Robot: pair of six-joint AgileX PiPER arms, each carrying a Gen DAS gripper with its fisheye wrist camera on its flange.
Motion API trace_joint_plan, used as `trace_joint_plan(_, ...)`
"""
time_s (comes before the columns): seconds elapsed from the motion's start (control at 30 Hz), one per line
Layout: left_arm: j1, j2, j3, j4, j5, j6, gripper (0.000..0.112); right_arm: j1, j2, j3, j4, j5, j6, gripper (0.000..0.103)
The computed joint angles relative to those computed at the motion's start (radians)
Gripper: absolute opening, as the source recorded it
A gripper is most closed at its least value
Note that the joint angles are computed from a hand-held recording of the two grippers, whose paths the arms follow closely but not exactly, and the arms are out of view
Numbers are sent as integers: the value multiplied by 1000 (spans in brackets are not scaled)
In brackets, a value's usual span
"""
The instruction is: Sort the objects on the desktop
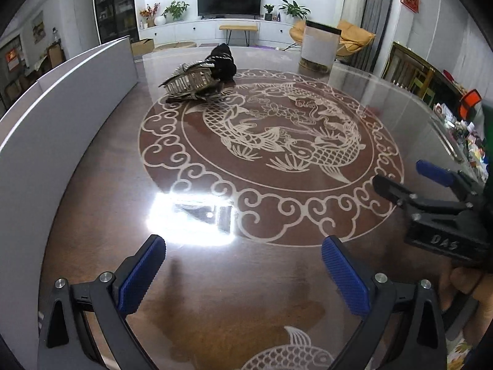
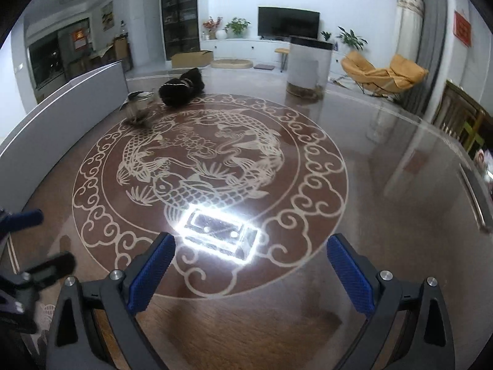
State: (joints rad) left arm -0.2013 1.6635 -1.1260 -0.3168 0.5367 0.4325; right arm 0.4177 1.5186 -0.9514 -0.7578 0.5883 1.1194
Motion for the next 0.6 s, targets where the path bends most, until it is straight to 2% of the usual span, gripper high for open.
trace_joint_plan(0.17,0,4,7,29,-7,-19,103,-4,-1,-4,36,7,-33,99)
trace_joint_plan(0.47,47,-4,27,-82,-10,70,103,-2,50,-50,116,46,-129,99)
trace_joint_plan(0.6,31,-3,26,-33,-19,30,103,2,66,-60,125,56,-141,99)
